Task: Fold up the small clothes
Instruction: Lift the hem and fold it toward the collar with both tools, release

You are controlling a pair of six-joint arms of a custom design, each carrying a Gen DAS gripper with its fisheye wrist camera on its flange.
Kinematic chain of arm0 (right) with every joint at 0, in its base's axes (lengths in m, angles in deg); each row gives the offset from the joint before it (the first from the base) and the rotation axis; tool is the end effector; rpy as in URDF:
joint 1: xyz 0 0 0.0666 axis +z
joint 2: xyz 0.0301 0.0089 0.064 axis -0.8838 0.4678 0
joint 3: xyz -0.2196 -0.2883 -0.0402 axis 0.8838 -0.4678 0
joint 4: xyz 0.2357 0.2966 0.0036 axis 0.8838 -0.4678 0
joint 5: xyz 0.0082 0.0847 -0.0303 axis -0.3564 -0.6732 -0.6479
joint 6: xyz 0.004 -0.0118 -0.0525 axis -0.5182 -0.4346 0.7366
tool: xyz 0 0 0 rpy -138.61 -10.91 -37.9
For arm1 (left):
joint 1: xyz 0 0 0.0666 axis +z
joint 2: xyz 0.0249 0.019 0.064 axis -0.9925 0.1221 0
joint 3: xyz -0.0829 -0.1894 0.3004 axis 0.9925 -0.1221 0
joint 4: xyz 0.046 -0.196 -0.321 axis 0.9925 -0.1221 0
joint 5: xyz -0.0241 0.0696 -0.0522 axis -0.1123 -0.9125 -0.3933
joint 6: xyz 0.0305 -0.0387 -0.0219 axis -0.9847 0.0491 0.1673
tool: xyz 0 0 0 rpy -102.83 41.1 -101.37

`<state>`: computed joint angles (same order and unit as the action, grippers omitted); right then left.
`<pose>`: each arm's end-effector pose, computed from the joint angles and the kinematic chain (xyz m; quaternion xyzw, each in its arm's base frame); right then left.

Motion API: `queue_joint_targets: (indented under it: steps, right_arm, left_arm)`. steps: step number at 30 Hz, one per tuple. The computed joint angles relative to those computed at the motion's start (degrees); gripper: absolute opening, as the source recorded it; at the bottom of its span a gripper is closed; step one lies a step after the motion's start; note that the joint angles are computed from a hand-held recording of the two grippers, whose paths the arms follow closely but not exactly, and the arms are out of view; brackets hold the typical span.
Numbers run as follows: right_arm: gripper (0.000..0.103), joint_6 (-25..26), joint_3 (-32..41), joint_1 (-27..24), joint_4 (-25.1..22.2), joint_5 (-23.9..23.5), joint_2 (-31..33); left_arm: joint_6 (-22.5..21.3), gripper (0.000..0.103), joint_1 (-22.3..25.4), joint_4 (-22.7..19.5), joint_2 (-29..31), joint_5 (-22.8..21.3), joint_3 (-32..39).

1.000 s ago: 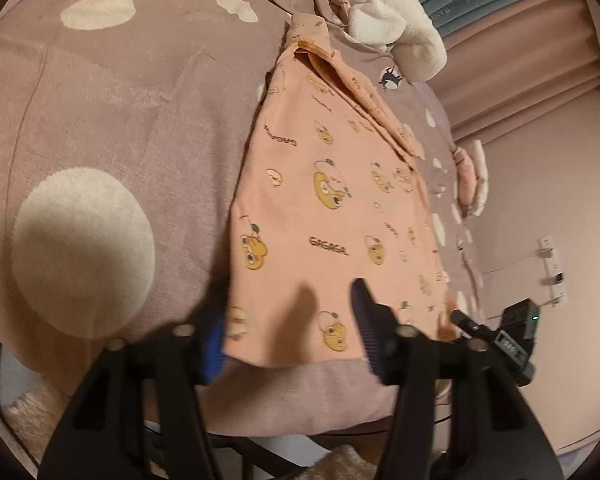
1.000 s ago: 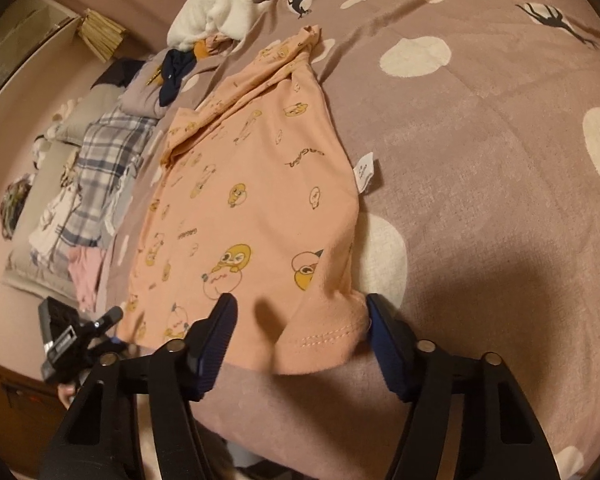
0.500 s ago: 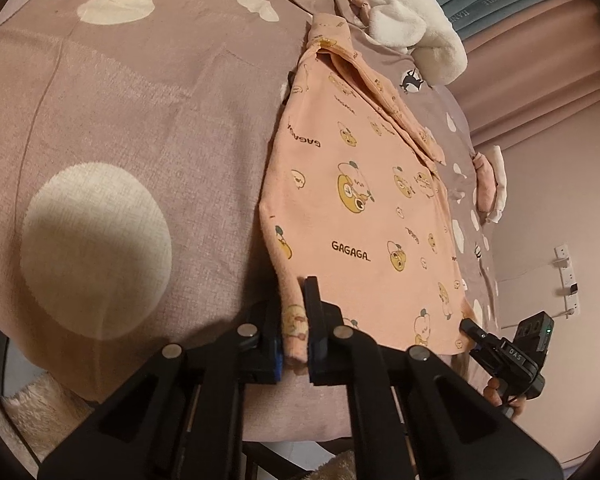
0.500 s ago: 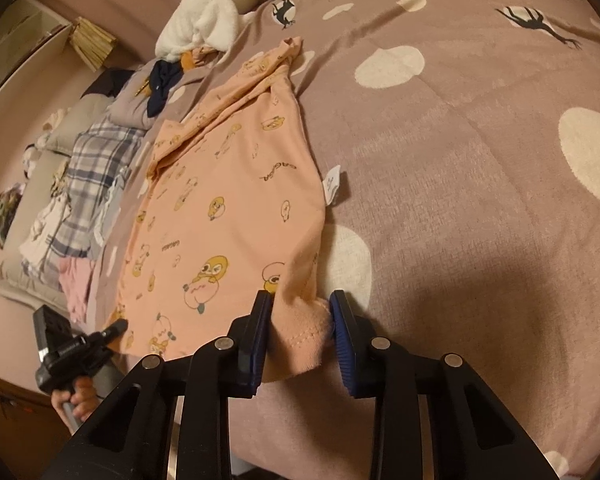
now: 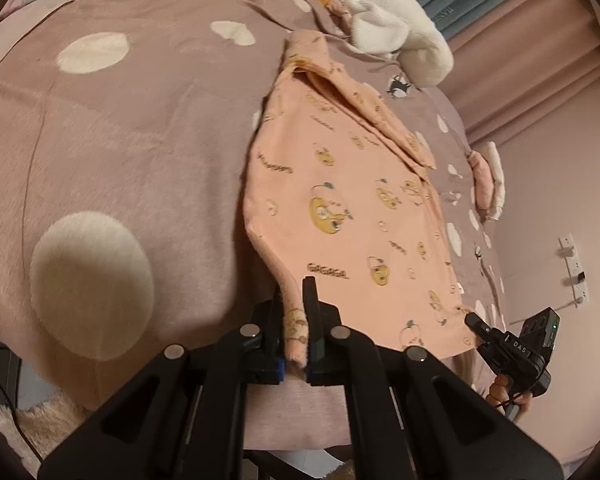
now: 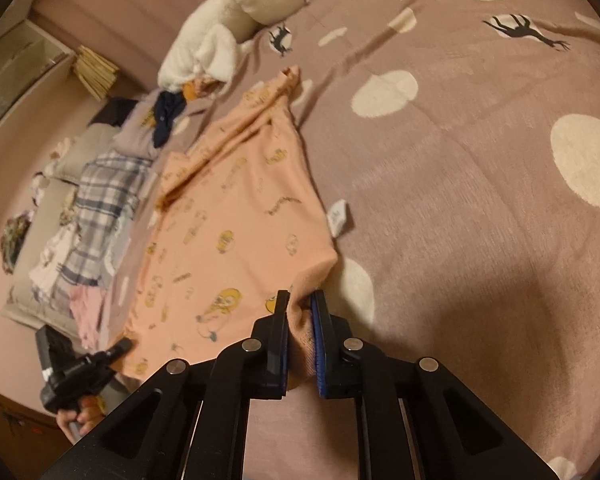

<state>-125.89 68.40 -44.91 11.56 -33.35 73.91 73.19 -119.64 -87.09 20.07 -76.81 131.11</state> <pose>0.3151 0.1090 0.3563 0.0878 0.9049 0.3078 0.2805 0.3088 -0.2324 0.3449 -0.1358 0.9064 -0.3014 0.2632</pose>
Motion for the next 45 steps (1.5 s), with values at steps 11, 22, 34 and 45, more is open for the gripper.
queue_joint_targets:
  steps: [11, 22, 34, 45]
  right_arm:
    - [0.012, 4.22, 7.27, 0.28, -0.07, -0.42, 3.86]
    - [0.011, 10.16, 28.56, 0.01, -9.26, 0.58, 19.76]
    - [0.011, 10.27, 66.49, -4.13, -24.33, 0.05, 48.21]
    - [0.011, 10.02, 80.43, -3.61, -30.23, 5.24, 59.98]
  left_arm:
    - [-0.68, 0.003, 5.16, 3.62, 2.79, 5.58, 4.27]
    - [-2.29, 0.003, 13.20, 2.97, 13.17, 9.71, 20.39]
    - [-0.93, 0.004, 21.17, -5.27, 38.04, 12.56, 49.74]
    - [-4.54, 0.005, 21.75, -14.12, 48.56, 9.01, 62.26]
